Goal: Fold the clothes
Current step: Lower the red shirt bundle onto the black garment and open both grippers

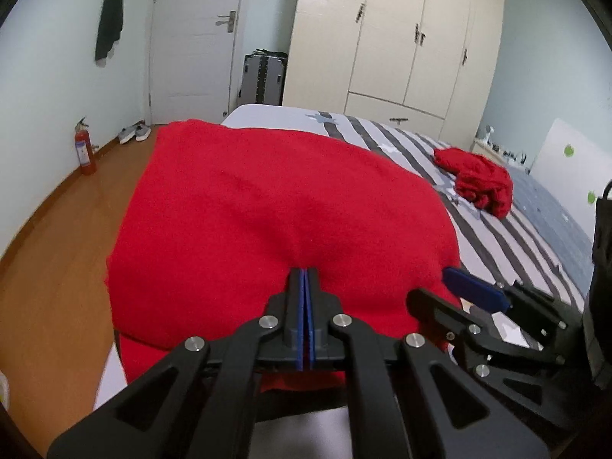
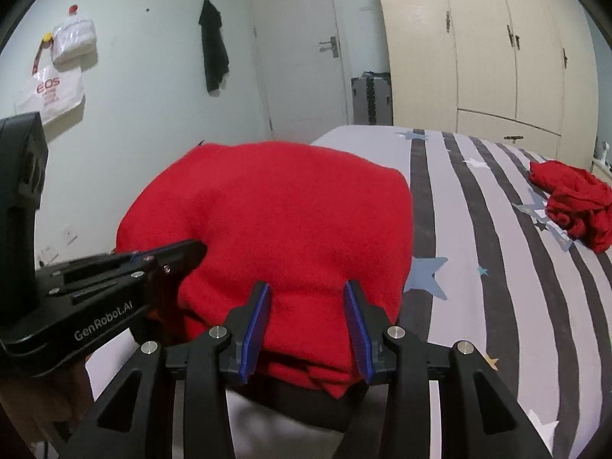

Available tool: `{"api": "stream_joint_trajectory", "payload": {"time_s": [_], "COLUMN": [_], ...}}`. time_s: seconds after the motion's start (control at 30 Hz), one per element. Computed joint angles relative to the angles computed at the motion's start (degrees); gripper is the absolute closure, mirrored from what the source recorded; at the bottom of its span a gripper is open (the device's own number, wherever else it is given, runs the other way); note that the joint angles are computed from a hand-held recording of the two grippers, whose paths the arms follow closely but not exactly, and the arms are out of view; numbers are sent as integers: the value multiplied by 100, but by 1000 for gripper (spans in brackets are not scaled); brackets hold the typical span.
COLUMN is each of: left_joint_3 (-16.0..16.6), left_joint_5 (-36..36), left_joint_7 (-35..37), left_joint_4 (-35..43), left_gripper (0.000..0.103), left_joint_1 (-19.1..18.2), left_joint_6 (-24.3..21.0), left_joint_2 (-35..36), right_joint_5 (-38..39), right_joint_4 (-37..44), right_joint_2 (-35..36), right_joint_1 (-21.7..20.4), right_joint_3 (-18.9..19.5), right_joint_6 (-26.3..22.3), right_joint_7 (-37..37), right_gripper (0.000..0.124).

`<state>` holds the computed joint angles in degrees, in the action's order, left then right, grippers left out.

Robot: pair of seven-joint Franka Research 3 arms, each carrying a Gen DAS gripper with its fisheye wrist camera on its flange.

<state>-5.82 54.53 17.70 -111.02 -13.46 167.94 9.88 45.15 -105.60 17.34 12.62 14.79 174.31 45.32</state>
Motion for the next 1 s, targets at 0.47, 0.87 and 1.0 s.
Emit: {"api": "stream_joint_trajectory", "payload": {"time_s": [0.47,0.87,1.0], "left_joint_3": [83,64,-12], "left_joint_5": [-21,-793,-1720], "left_joint_7": [-218,1170,2054], "left_joint_4": [60,1812,2337], "left_gripper": [101,101,101], "left_joint_1": [464,462,530], "left_joint_6": [-422,-801,-1181], "left_joint_2": [28,1042,1609], "right_joint_5": [-541,-2131,-2792], "right_joint_4": [794,2761,3584], "right_joint_2": [457,1430,2037], "right_joint_1": [71,547,622], "right_joint_3": [-309,-1170,-1316], "right_joint_6": [-308,-999,-1688], "right_joint_7": [833,2662,3187], "right_gripper": [89,89,89]}}
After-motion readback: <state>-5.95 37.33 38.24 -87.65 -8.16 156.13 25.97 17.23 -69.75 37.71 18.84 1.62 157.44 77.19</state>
